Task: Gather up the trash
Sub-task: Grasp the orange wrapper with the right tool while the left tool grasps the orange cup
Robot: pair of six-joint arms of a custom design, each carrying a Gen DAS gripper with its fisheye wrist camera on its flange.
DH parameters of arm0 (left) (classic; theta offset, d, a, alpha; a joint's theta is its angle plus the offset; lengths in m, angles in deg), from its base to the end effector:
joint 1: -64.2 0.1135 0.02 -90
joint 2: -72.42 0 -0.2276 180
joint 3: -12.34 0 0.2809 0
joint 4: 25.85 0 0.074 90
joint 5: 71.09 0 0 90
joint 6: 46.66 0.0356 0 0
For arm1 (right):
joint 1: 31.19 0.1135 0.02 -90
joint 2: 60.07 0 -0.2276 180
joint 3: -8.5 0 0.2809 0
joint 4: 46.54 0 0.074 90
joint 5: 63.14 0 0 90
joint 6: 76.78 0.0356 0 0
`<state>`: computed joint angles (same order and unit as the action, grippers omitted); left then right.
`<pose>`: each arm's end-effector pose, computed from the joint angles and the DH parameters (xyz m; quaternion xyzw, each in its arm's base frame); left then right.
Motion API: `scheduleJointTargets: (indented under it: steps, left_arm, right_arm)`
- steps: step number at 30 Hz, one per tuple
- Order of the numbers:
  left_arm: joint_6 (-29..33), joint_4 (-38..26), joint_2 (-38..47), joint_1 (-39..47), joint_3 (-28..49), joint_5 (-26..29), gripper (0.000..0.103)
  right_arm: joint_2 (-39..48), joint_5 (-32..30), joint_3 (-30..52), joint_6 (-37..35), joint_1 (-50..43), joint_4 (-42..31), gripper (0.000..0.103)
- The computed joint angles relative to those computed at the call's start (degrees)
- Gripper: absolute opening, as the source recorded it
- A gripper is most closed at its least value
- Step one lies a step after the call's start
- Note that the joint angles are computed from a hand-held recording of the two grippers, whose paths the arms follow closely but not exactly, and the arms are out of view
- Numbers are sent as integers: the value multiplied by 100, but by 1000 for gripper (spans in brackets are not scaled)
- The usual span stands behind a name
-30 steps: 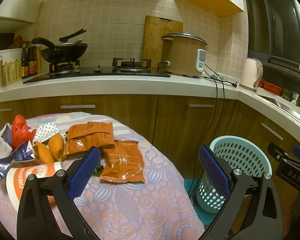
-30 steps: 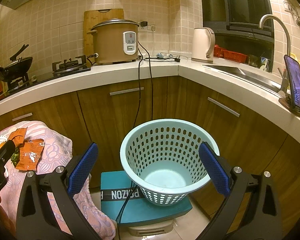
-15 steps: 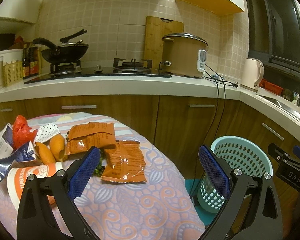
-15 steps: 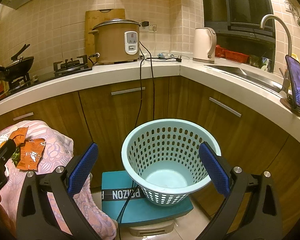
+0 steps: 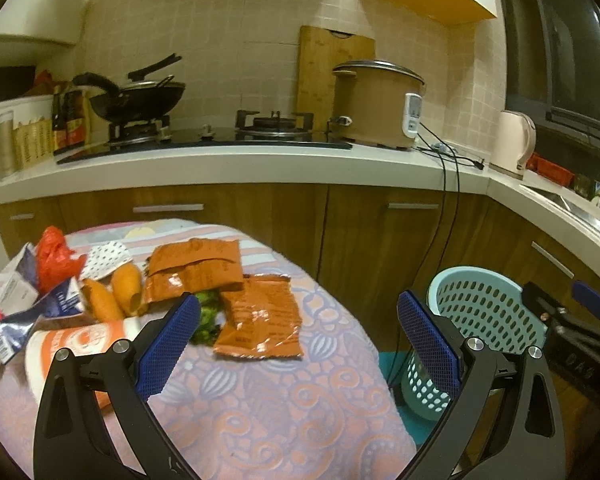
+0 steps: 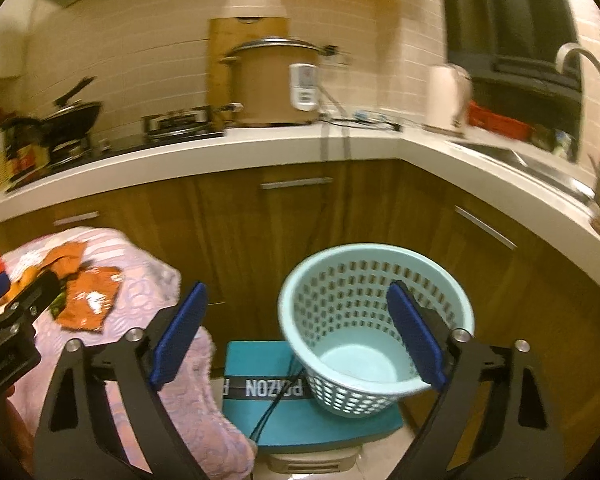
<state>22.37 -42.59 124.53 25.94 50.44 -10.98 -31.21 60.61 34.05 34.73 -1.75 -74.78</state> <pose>0.2017 -0.1365 0.1715 0.0002 0.8495 -0.0411 0.5260 0.1747 0.0759 0.1529 0.0836 0.8429 -0.0277 0.5308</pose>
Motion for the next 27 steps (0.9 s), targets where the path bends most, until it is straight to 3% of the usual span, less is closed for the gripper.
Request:
scheduleJointTargets:
  steps: [4,8,10,12,15,18,21,25,27]
  left_arm:
    - [-196,-985,-836,285,-103,-108,95]
    - [-322,-2294,-2397,983,-496,92,95]
    - [-287,-2901,-3159,1408,-685,262,95]
    - [-176,-3509,-3963,1962,-894,516,95]
    - [91,-4055,-4708,2913,-1118,1193,94]
    - [482,-4142,-4768,4123,-1242,2394,92]
    - [681,-3751,-4151,5035,-1237,3629,88]
    - [810,-3081,-3189,5319,-1146,4224,86]
    - [853,-2726,-2646,5397,-1073,4456,78]
  right_arm:
    - [516,-174,183,-240,403,485,64]
    - [1353,-452,524,-423,910,1052,50]
    - [1785,-614,700,-556,1097,1326,38]
    - [2411,-770,976,-653,1318,1626,32]
    - [3317,-1098,1423,-703,1465,1949,31]
    - [4113,-1562,1919,-724,1393,2099,32]
    - [4831,-2108,2484,-643,1162,2045,32]
    - [5384,-2275,2925,-645,1066,2016,32]
    - [5624,-2355,3123,-641,1006,1953,33]
